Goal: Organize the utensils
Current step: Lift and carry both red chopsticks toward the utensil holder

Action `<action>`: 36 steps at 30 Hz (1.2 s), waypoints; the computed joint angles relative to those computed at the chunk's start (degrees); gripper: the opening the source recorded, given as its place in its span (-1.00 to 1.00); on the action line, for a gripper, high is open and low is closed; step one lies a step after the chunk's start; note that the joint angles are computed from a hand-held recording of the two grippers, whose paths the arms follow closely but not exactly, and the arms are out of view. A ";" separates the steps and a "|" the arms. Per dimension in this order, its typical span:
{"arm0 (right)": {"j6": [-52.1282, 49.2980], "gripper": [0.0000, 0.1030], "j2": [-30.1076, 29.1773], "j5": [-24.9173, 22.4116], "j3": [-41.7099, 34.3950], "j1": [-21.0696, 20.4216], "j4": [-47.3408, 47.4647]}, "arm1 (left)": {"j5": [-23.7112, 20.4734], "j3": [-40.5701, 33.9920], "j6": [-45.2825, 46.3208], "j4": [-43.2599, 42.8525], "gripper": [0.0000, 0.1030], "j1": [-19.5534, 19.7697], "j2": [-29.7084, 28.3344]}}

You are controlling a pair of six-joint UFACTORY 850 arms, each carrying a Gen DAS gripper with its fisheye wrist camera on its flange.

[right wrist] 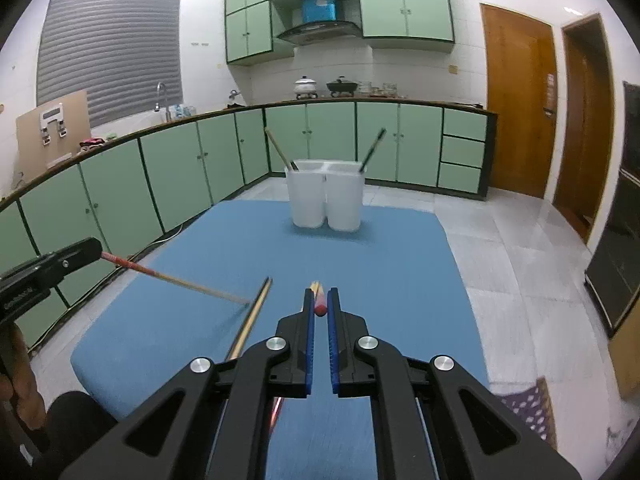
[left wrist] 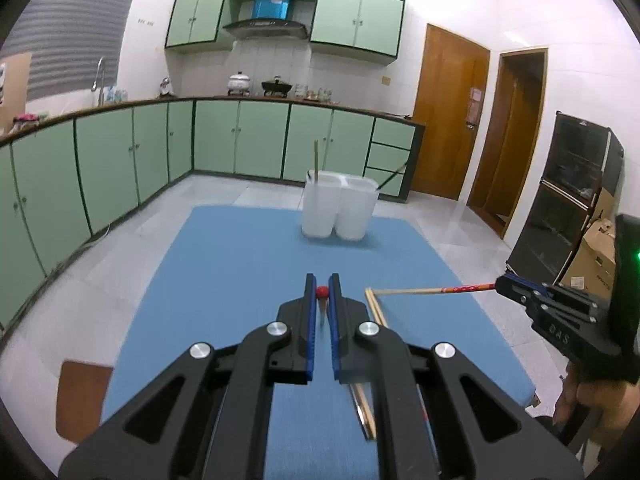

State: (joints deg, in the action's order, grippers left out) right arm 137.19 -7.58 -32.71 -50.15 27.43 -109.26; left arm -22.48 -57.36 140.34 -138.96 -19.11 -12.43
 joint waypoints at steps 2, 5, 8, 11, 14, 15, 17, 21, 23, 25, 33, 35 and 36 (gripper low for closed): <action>-3.10 -0.88 -0.17 3.17 -2.15 -1.81 1.24 | 0.75 -2.09 -2.88 3.43 -0.90 0.06 -0.73; -9.95 -0.88 -1.09 6.76 -5.99 -4.03 5.06 | 2.44 -5.74 -8.21 9.49 -0.90 0.01 -2.63; -18.45 -0.88 -2.76 9.77 -10.03 -5.93 10.35 | 3.85 -9.44 -13.43 15.62 -0.90 -0.05 -4.79; -27.96 -0.88 -4.60 12.15 -14.06 -7.51 17.06 | 4.73 -13.20 -21.61 24.55 -0.90 -0.04 -6.71; -39.30 -0.88 -6.46 13.95 -17.90 -8.78 26.40 | 5.07 -16.80 -30.67 34.34 -0.90 0.00 -8.61; -42.36 -0.88 -6.94 14.28 -18.85 -9.01 29.15 | 5.01 -17.95 -33.60 37.47 -0.90 0.00 -9.26; -49.82 -0.88 -8.11 14.91 -21.27 -9.68 36.40 | 5.02 -19.74 -36.97 41.29 -0.90 0.06 -10.31; -57.13 -0.88 -8.47 15.44 -22.90 -10.31 43.59 | 4.71 -22.93 -42.97 47.47 -0.90 0.33 -11.79; -59.73 -0.88 -8.49 14.83 -23.79 -10.39 45.59 | 4.64 -24.38 -45.38 49.78 -0.90 0.39 -12.30; -63.04 -0.89 -8.62 14.78 -24.87 -10.76 48.57 | 4.42 -25.95 -48.43 52.83 -0.90 0.42 -12.80; -71.88 -0.88 -7.85 11.83 -29.28 -11.78 55.13 | 5.03 -32.70 -54.40 59.94 -0.90 -0.81 -14.45; -72.84 -0.88 -7.80 11.26 -30.76 -12.22 55.75 | 5.03 -34.83 -54.87 60.40 -0.90 -1.22 -15.03; -73.36 -0.89 -7.83 11.07 -31.75 -12.45 56.17 | 5.32 -36.22 -55.05 60.72 -0.90 -1.53 -15.45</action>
